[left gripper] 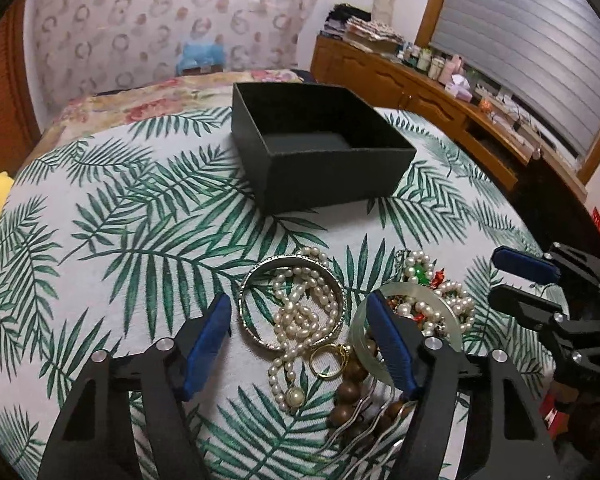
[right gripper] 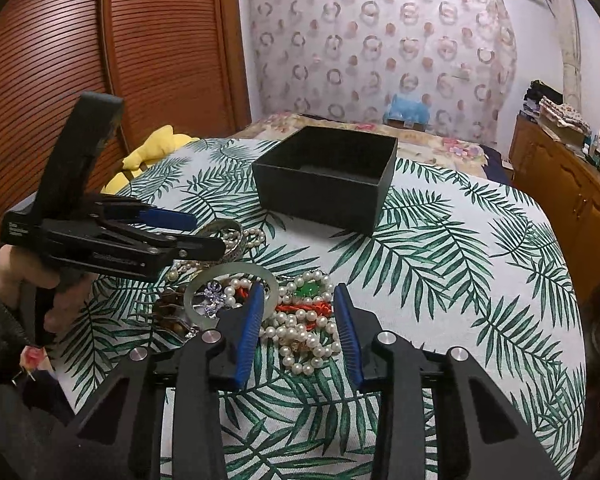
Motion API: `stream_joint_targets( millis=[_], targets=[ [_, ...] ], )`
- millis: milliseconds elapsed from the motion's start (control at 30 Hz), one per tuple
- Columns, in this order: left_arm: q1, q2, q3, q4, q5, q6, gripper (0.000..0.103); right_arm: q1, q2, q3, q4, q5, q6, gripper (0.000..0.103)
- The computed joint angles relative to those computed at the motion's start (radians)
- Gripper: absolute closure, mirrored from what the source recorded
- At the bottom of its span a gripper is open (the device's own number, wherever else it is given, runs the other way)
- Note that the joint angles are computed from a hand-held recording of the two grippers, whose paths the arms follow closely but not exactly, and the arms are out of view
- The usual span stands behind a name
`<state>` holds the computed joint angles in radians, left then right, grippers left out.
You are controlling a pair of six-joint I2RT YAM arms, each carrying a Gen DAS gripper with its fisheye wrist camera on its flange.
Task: Organize jewelry
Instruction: 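Move the left tool to the silver bangle while the right tool reaches the jade bangle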
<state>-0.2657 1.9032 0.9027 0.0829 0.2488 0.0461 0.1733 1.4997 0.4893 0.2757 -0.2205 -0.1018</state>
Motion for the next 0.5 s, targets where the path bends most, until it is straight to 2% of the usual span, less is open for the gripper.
stream_joint_targets(
  millis=[100, 500],
  targets=[
    [-0.005, 0.025, 0.024, -0.014, -0.014, 0.005, 0.041, -0.001, 0.001, -0.005, 0.002, -0.001, 0.000, 0.064],
    [-0.018, 0.063, 0.067, -0.019, -0.076, 0.019, 0.045, 0.009, 0.038, 0.013, 0.006, -0.004, -0.007, 0.064]
  ],
)
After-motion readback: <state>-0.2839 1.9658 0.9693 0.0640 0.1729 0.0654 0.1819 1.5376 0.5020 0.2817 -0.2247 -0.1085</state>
